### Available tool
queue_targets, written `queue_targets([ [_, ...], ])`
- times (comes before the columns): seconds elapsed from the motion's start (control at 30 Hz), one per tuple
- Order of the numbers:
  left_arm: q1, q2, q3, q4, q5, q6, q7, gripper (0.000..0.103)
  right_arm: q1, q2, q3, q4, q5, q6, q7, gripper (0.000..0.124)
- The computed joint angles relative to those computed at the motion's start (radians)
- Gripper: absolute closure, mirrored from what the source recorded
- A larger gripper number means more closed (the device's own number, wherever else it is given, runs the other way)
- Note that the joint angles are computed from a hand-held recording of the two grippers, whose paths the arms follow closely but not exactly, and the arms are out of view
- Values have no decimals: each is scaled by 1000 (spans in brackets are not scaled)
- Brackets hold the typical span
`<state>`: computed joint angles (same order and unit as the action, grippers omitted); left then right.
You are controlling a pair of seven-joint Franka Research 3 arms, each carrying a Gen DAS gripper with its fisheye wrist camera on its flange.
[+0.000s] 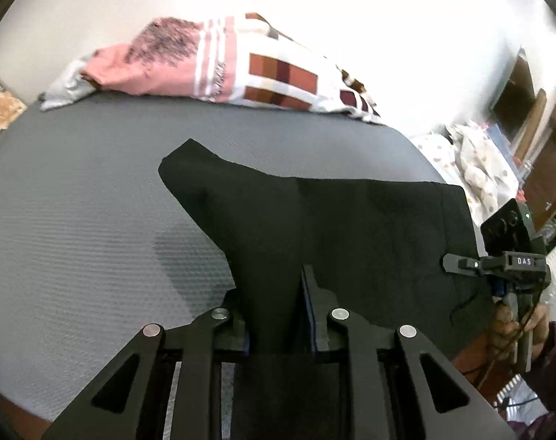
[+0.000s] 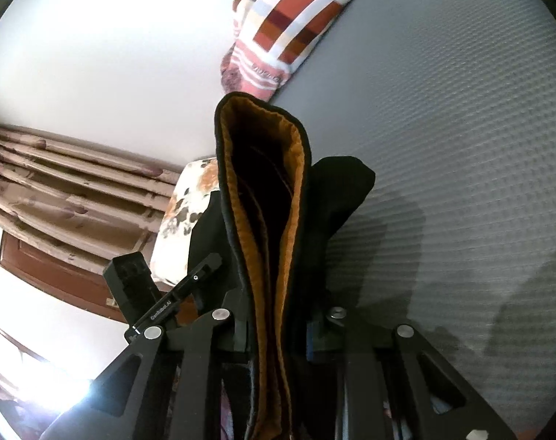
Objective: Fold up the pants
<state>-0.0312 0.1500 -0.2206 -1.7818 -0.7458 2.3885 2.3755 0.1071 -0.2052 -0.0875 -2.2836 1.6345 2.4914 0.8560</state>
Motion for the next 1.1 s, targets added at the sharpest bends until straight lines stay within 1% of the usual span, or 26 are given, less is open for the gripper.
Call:
queue_targets([
  [0.23,22,-36,26,-7,-35,5,16,85,26,44,26,75,22,9,17,105],
  [0.43,41,-39,44,10,-54,11,29,85,46,87,49,153,2,26,44,105],
  [0.63,62,-29,53,29,-57,29,31,85,54,156,67,251,-30,19,82,105],
  [0.87,97,7,55,77,-69,41,27,85,54,235,94,363,-80,11,128,105],
  [1.1,127,68,40,149,-36,63,0,86,32,350,127,508,-127,-9,174,105],
])
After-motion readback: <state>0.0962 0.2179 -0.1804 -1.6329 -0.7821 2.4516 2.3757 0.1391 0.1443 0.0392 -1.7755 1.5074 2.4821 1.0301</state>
